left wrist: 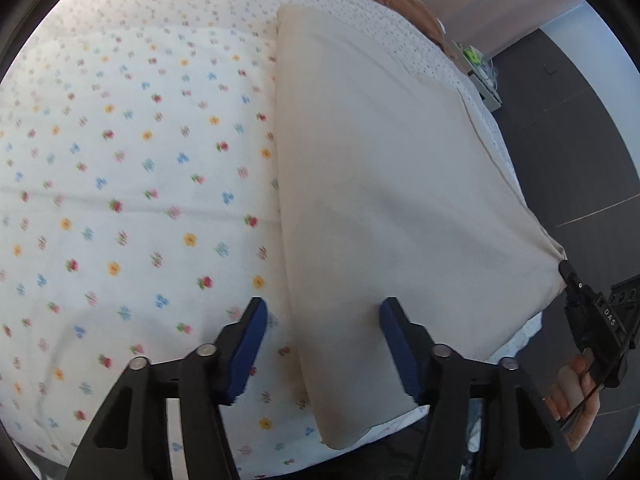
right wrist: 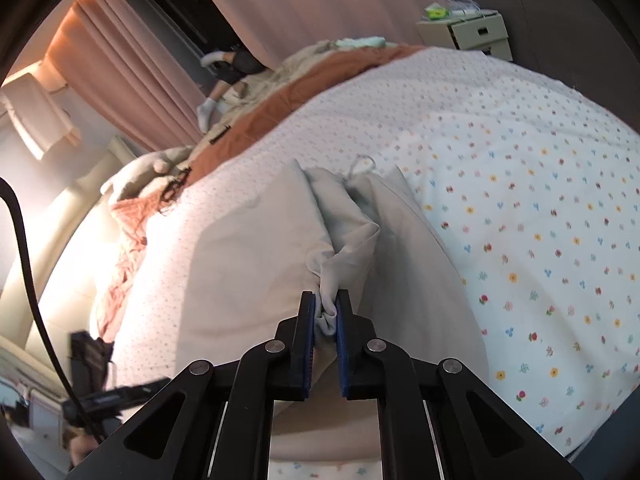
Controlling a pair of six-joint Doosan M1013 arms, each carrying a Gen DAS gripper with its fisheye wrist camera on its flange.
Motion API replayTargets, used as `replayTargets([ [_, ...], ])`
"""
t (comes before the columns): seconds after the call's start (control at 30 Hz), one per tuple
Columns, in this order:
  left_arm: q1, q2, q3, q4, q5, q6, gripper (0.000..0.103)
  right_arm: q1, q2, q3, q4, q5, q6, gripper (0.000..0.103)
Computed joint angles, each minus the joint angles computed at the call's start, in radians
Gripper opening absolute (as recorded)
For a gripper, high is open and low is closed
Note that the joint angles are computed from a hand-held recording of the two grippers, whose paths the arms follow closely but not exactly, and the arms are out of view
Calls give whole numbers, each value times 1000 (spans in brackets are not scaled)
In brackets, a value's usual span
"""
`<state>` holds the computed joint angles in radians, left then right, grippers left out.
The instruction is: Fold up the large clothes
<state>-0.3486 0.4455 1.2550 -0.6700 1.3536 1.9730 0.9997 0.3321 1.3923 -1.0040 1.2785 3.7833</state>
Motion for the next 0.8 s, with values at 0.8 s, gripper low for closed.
replayTargets([
  [0.8, -24, 0, 3, -66, 61, 47, 44, 84, -39, 165, 47, 54, 390, 8],
])
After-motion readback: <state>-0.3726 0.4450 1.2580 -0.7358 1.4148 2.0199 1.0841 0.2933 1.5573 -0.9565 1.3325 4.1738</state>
